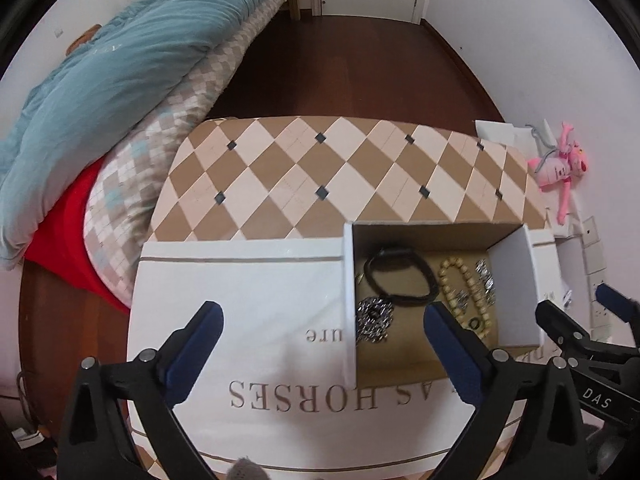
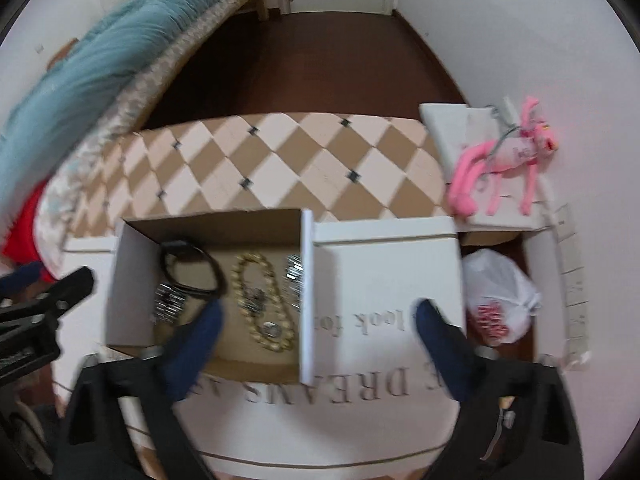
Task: Organize jewelry
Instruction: 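Lift both tools out of the box and back away from the table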
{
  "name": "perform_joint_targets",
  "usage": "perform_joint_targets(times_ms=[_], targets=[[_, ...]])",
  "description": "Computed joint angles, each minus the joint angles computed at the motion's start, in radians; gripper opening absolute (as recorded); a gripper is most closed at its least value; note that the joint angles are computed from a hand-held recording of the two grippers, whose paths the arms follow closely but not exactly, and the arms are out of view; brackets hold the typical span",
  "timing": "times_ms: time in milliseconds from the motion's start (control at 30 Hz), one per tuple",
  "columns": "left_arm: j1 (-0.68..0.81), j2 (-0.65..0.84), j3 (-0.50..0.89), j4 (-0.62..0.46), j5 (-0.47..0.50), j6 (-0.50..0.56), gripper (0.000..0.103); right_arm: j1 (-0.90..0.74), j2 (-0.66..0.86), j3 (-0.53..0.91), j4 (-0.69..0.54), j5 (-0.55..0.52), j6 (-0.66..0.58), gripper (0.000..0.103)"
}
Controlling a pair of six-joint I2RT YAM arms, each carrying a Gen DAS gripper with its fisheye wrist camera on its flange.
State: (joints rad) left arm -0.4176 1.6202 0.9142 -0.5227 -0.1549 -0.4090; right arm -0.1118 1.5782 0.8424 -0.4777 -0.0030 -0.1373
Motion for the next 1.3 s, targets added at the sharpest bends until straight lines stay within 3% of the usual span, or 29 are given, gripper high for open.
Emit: perform_joint_targets(times_ms=[333, 533, 700, 933, 1133, 1300], targets=[[-0.05, -0.057, -0.075, -0.003, -0.007, -0.062, 0.103, -0.009, -0.101, -0.108, 0.024, 0.046, -0.006, 0.103], [-0.106, -0.18, -0.099, -0.078, -0.042, -0.114, 0.102, -0.043, -0.272, -0.153, -0.043, 0.027, -0.022, 0.103], [-0.193, -0.346, -0.097, -0.211, -0.117, -0.19, 0.102, -0.079, -0.482, -0.165, -0.166, -0.004, -0.037, 0.103], [-0.351, -0.547, -0.032, -0.433, -0.251, -0.311, 0.102, -0.165, -0.763, -0.081, -0.43, -0.099, -0.074, 0.103], [-0.522, -0.636, 0.081, -0.647, -0.378, -0.464, 0.102, -0.246, -0.9, 0.053, -0.627, -0.164, -0.134, 0.103], [-0.689, -0.646, 0.201, -0.84, -0.483, -0.638, 0.102, -0.386, -0.957, 0.171, -0.769, -0.282, -0.231, 0.103]])
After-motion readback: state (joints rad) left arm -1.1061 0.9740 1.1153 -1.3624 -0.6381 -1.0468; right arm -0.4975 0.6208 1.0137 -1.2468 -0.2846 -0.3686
